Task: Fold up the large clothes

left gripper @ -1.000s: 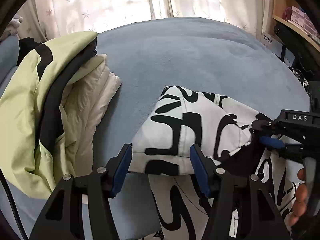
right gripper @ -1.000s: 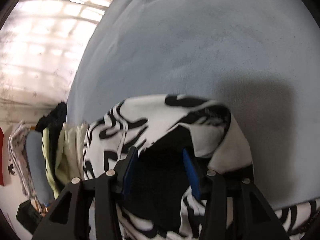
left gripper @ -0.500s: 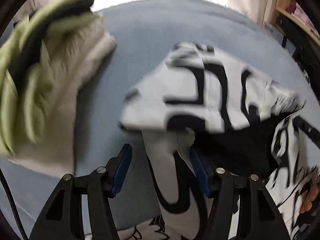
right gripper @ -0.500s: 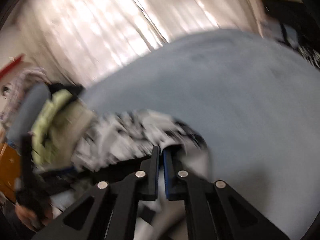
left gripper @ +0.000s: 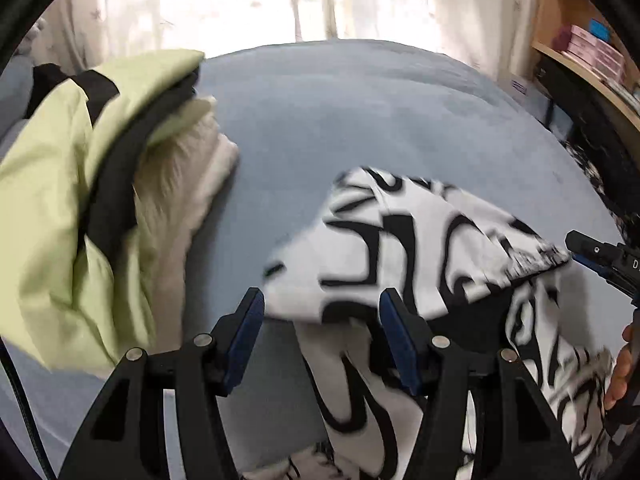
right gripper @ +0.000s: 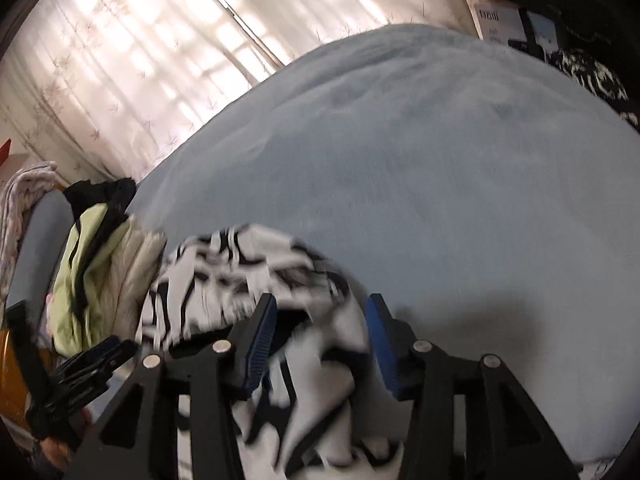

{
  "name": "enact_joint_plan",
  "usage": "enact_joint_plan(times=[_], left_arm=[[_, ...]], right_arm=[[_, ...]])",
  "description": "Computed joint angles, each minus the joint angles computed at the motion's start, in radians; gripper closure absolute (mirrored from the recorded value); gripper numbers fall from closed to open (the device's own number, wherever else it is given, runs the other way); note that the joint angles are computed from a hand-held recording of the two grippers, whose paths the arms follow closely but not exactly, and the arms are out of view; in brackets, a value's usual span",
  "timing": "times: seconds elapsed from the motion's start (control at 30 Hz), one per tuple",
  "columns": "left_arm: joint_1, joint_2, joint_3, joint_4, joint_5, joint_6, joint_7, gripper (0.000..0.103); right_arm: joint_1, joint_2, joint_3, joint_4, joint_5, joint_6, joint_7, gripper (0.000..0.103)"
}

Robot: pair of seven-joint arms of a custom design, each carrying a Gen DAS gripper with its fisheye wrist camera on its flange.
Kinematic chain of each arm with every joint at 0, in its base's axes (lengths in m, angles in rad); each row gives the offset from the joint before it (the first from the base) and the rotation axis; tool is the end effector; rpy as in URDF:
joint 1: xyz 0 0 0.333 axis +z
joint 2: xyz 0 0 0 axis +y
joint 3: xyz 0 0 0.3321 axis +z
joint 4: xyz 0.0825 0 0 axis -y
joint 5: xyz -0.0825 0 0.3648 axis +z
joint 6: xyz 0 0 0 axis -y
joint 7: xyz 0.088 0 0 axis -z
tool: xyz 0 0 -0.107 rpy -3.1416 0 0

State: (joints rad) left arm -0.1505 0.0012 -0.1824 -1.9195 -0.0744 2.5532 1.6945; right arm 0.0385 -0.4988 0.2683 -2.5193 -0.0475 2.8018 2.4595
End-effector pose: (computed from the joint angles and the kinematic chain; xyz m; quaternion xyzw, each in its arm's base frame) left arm 0.5562 -0.1912 0.5831 -0.5217 0.7940 -0.2600 0.1728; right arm 0.3950 0.1438 0.5573 -0.4627 0.8013 -0.1481 0.3491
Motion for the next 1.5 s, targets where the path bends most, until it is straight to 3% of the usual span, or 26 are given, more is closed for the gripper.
enact_joint_plan(times=[0.1,0.2,0.27,0.37,0.43,0.47,0.53,0.6,0.63,0.7,0.8,0.93,1.03,1.1,1.17,1.23,1.3,1.4,1.5], left_arm=[[0.000,0.066,-0.002,0.073,0.050,-0.053,-0.058,0.045],[0.005,0.121,-0.007,0.103,0.082,-0.100,-0.074,0.045],[0.016,0.142,-0.015,0.105,0.061,-0.115,-0.046,0.042],[0.029,0.159,-0.023,0.086,0.033,-0.085,-0.008,0.024],[0.036,0.154,-0.030,0.063,0.008,-0.050,0.017,0.023],[0.037,0.154,-0.031,0.060,0.003,-0.047,0.019,0.023],[0.041,0.149,-0.032,0.056,-0.013,-0.046,0.023,0.025],[0.064,0.128,-0.043,0.026,-0.097,-0.034,0.107,0.049],[0.062,0.115,-0.045,0.014,-0.113,-0.029,0.128,0.066],[0.052,0.088,-0.030,-0.026,-0.067,0.018,0.120,0.081],[0.039,0.025,-0.017,-0.099,-0.025,0.079,0.108,0.089],[0.021,-0.107,0.031,-0.216,-0.233,0.121,0.263,0.091],[-0.057,-0.264,0.130,-0.353,-0.481,0.156,0.488,0.091],[-0.120,-0.361,0.193,-0.437,-0.578,0.154,0.590,0.090],[-0.141,-0.466,0.243,-0.521,-0.595,0.106,0.628,0.089],[-0.113,-0.559,0.278,-0.577,-0.537,0.009,0.610,0.088],[-0.077,-0.635,0.304,-0.639,-0.472,-0.092,0.584,0.086],[-0.018,-0.704,0.345,-0.679,-0.380,-0.256,0.548,0.086],[0.027,-0.760,0.370,-0.698,-0.338,-0.338,0.534,0.086]], right_arm=[[0.054,0.107,-0.072,0.083,0.054,-0.057,-0.076,0.047],[0.173,0.213,-0.196,0.156,0.224,-0.128,-0.277,0.047],[0.199,0.237,-0.229,0.167,0.298,-0.147,-0.382,0.046],[0.225,0.245,-0.264,0.155,0.435,-0.137,-0.535,0.043],[0.238,0.236,-0.273,0.132,0.532,-0.096,-0.603,0.043],[0.235,0.232,-0.265,0.120,0.547,-0.074,-0.619,0.042],[0.200,0.221,-0.218,0.105,0.471,-0.060,-0.595,0.049],[0.187,0.217,-0.186,0.106,0.400,-0.053,-0.588,0.084],[0.193,0.210,-0.179,0.099,0.396,-0.035,-0.591,0.089],[0.158,0.178,-0.117,0.076,0.286,0.023,-0.528,0.092],[0.125,0.115,-0.050,0.037,0.167,0.095,-0.485,0.093],[0.086,-0.047,0.059,-0.034,0.026,0.166,-0.484,0.093],[0.083,-0.212,0.140,-0.096,-0.028,0.172,-0.502,0.093],[0.103,-0.308,0.182,-0.123,-0.035,0.137,-0.506,0.093],[0.153,-0.418,0.220,-0.157,-0.028,0.058,-0.497,0.086],[0.217,-0.516,0.248,-0.192,-0.009,-0.061,-0.469,0.079],[0.296,-0.587,0.275,-0.211,0.021,-0.241,-0.425,0.066],[0.387,-0.646,0.297,-0.218,0.064,-0.445,-0.347,0.065],[0.427,-0.669,0.310,-0.208,0.091,-0.521,-0.263,0.065]])
